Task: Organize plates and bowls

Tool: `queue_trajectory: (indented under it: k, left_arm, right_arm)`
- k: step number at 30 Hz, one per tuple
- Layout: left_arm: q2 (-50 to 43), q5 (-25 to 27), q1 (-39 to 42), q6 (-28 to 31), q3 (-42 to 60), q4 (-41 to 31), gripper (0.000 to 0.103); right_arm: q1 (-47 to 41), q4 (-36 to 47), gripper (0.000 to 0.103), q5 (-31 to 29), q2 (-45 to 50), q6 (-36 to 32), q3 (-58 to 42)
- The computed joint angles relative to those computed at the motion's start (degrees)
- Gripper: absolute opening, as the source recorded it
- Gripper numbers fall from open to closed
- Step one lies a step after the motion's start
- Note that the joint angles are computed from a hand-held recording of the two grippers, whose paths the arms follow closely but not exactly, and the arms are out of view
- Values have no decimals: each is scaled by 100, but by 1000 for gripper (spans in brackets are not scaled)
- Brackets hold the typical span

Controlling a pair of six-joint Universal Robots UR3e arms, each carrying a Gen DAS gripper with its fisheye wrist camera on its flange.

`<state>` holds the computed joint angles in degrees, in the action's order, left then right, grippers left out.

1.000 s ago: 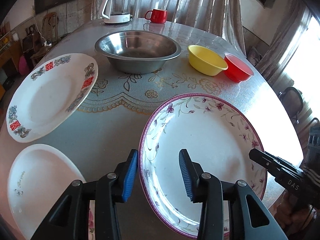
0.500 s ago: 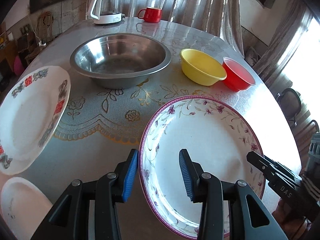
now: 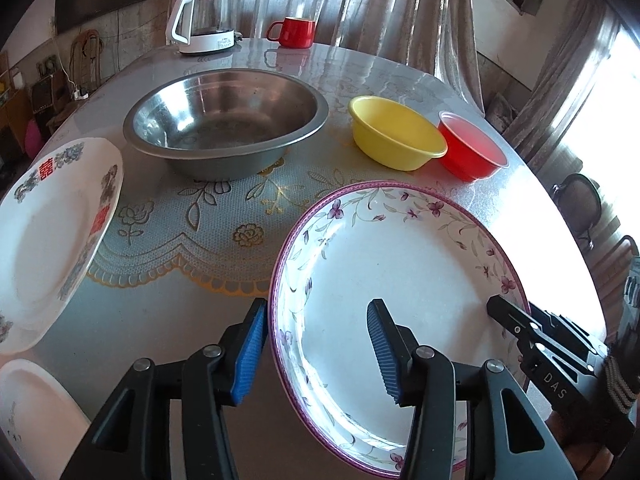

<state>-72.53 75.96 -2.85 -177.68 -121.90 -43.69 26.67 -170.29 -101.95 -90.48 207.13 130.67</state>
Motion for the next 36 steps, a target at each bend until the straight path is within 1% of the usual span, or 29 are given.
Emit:
queue_trajectory:
  k: [2,4,6,8,11,15,20,24,27,30,33,35,36]
  left_arm:
    - [-5,189,-97,-65,-86,98,52]
    - [114,168,-60,-49,-209,86,52]
    - [249,175,-21,-34,-335,74,52]
    - [400,175,35,13,-461,70,52]
    - [621,164,123,78,-599,25,51]
    - [882,212,223,112,-781,60,51]
    - [1292,93,463,131,-1006,-55,52]
    - [1912,-381,1013,351,-1102,-569,61]
    - [2326,-618,1383,536,-1081,-988,63]
    - [2820,-1023,1971,936,-1005,-1711,63]
    - [3379,-1460,2736,1517,-853,-2666,63]
    - [3822,-1846,3476,2136,-663,-3571,63]
    - [4058,-2045,3906,2505,-546,-4087,63]
  right_arm:
    - [41,28,29,-58,34,63,-46]
    - [131,44,29,-182,127,132,-132]
    - [226,84,33,-277,161,160,-180]
    - [304,159,33,-354,174,195,-228]
    - [275,227,33,-256,68,226,-179]
    - [15,152,33,214,-275,325,129]
    - [147,356,33,165,-434,474,140]
    - [475,502,33,-377,-474,615,-39]
    - [663,478,34,-651,-508,655,-146]
    - [791,427,37,-736,-448,538,-352]
    - [849,335,40,-541,-330,293,-574]
    - [793,222,42,-136,-218,100,-717]
    - [752,169,45,120,-138,32,-802]
